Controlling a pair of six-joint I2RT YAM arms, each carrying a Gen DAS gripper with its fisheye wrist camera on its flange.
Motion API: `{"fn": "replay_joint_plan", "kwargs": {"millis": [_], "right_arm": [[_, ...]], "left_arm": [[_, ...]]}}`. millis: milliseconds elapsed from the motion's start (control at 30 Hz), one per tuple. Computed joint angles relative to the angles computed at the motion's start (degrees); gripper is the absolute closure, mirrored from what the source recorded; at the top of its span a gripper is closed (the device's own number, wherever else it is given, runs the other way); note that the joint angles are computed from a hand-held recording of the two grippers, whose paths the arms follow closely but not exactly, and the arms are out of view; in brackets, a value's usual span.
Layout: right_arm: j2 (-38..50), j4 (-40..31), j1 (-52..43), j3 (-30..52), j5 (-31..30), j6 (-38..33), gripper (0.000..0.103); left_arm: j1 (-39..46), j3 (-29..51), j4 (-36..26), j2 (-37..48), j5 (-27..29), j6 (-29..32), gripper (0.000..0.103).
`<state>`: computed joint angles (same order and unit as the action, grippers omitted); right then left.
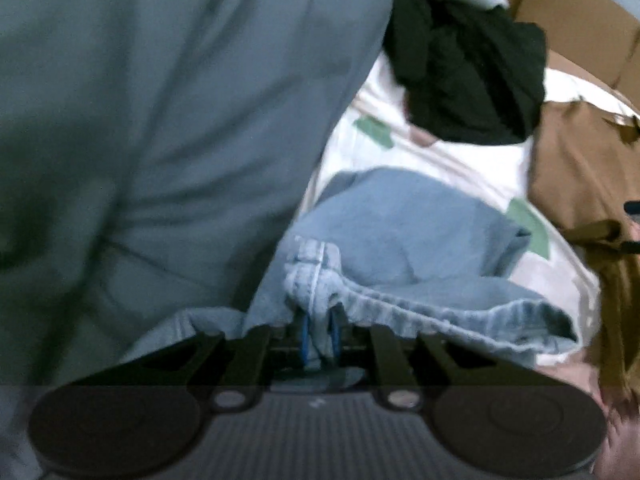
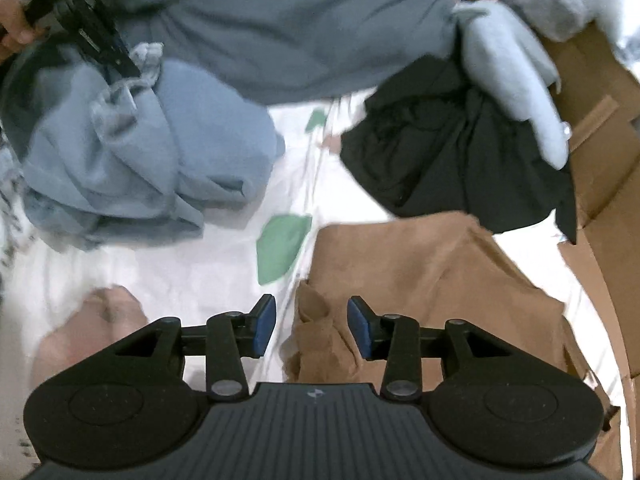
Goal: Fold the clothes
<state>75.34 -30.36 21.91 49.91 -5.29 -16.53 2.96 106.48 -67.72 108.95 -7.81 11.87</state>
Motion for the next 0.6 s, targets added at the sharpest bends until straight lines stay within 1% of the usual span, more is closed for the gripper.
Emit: {"fn": "replay_joint_plan", "kwargs": {"millis": [67,100,133,167,200,233,267,300,333,467,500,600], "right_arm": [[3.33,2.10,0.95,-0.36,1.74,-0.89,0.056],[4.83,2.95,1.30,-0.47,2.43,-1.42,0.056],[5.83,3.79,1.45,-0.88,3.18,-2.19,0.060],[6.42,4.44,1.51,-1.21,3.70,-2.89,0.069],[6.88,4.59,1.35,-1.31,4.01,-3.40,0.095],[6.65,4.46,0.97,-1.35,3.82,-3.31,0.098],[6.33,4.28,0.55,-1.39,3.58,-3.21,0.098],[5.09,4.19,-0.01,-1.57,2.73,-2.67,0.099],[3.80,4.09,-0.59,-1.74,1.82,-2.09,0.099],[-1.99,3.31,-2.62,-1.53,-0.33,3.60,0.099],[-3.47,3.09,-3.28,-1.36,-1.01,5.25,0.099],[-7.62,3.13,-4.63,-2.13,-0.46,9.63,0.099]], "left_arm": [[-0.09,-2.15,2.43,-0.21,-0.10,-0.68,0.084],[-0.29,-2.04,2.61,-0.02,-0.56,-0.88,0.083],[-0.36,-1.22,2.03,0.29,-0.78,-1.23,0.082],[-0.36,-0.25,1.27,0.59,-0.91,-1.62,0.078],[-0.36,0.74,0.49,0.90,-1.04,-2.00,0.070],[-0.36,1.61,-0.24,0.75,-1.20,-2.47,0.065],[-0.35,2.46,-0.97,0.46,-1.38,-2.97,0.049],[-0.49,2.93,-1.25,-0.23,-1.71,-3.05,0.035],[-0.67,3.26,-1.36,-1.04,-2.10,-2.98,0.032],[-1.44,8.10,-6.07,-2.27,-2.47,-3.37,0.031],[-1.90,9.16,-6.86,-2.66,-2.91,-3.69,0.031],[-3.56,11.59,-7.84,-3.15,-1.83,-4.25,0.031]]}}
